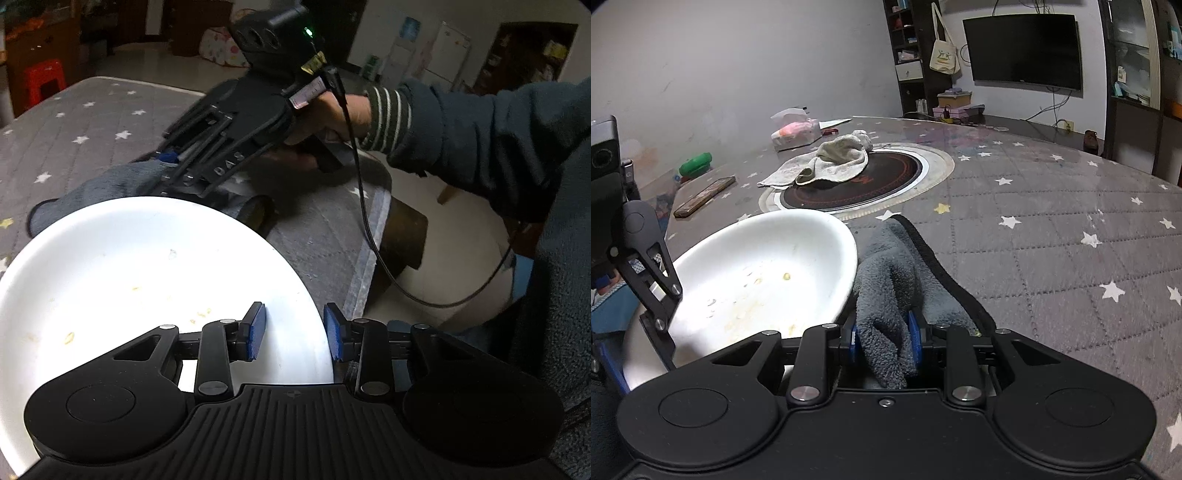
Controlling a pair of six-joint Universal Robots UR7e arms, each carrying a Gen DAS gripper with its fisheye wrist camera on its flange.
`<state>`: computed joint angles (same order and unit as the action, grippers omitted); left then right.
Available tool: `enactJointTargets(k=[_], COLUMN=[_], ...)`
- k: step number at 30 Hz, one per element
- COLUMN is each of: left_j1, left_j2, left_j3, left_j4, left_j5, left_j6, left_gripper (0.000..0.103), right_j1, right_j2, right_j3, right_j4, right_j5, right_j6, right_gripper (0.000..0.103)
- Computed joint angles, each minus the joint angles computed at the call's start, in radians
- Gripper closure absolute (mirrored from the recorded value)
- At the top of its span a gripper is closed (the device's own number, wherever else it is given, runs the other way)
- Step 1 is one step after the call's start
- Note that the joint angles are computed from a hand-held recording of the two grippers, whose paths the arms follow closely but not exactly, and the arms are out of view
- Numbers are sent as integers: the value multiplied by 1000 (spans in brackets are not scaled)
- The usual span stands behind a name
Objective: Clean bowl
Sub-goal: 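Wipe the inside of the white bowl with the held cloth using the right gripper, then lower the white bowl onto the table beside the cooktop with the left gripper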
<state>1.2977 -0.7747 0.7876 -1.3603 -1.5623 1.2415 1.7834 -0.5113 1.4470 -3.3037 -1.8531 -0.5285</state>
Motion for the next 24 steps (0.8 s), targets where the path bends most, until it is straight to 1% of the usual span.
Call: enactJointTargets(k=[3,5,10,12,15,18,19,20,22,24], left_j1=[0,1,12,14,24,20,18,15,13,14], left_j2=[-59,-98,-128,-162,-190,-231,-237,-244,-246,-241], left_j3=[94,159,199,248,274,359,375,394,405,402], left_j4=[-106,-182,-248,-336,-460,-690,-736,-803,-863,-892], left_j5=[-7,-11,-23,-23,-33,40,68,116,168,217], left_j6=[-3,-13,-51,-64,-132,-251,-288,-347,-420,-503], left_gripper=[64,58,52,51,51,50,50,49,49,49], right_j1=[5,10,19,23,31,37,38,39,42,46], right_j2=[0,2,10,12,19,27,30,33,37,43], right_j3=[27,39,59,65,66,70,71,72,75,80], right_j4=[-39,-63,-119,-135,-150,-173,-182,-190,-207,-226], right_j5=[-13,-21,-44,-55,-72,-87,-90,-93,-98,-106], right_j6=[9,19,36,37,32,31,32,32,38,42], right_gripper=[75,75,75,75,75,75,75,75,75,75])
